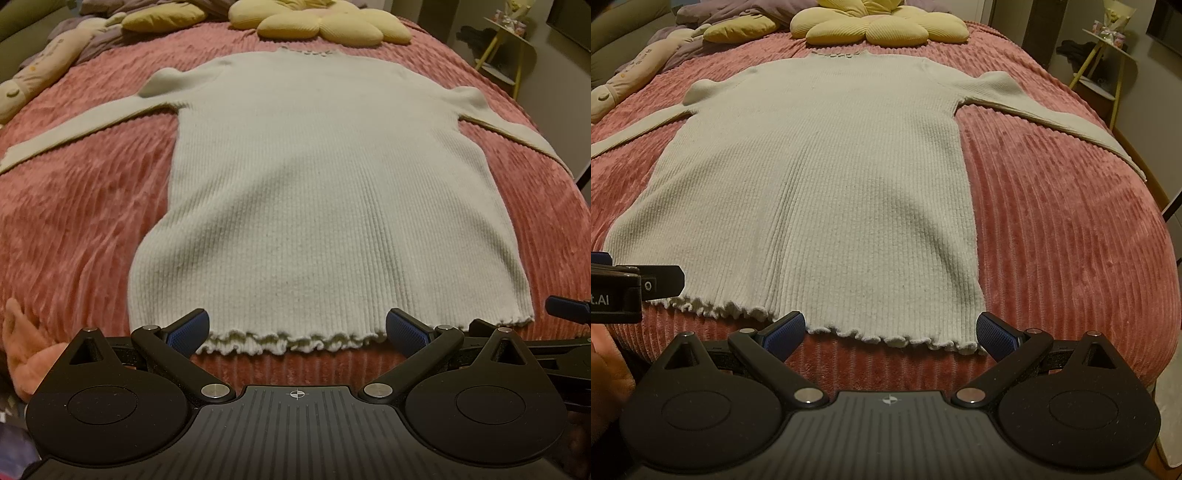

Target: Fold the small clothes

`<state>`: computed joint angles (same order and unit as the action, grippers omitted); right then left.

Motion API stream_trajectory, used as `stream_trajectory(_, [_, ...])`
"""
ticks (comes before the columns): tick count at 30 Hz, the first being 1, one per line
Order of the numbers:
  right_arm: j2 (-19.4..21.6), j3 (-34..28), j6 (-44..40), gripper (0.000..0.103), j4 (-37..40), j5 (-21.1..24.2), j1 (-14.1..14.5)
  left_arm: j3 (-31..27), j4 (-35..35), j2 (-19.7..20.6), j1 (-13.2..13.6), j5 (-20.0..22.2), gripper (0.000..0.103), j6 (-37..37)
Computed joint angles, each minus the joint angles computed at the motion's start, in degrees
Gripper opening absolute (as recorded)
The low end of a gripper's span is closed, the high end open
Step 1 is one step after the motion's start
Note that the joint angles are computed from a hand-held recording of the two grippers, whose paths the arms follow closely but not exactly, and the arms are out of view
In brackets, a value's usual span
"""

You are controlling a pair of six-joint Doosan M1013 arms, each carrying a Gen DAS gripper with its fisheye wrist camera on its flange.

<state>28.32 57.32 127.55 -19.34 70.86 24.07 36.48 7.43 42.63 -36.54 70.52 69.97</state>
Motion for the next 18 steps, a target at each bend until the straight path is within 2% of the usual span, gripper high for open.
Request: stream_trajectory(18, [-0.03,0.02,0.04,0.099,-0.20,-0.08,-0.02,0.33,-0.45,-0.22,-0.01,-0.21,0.103,-0.13])
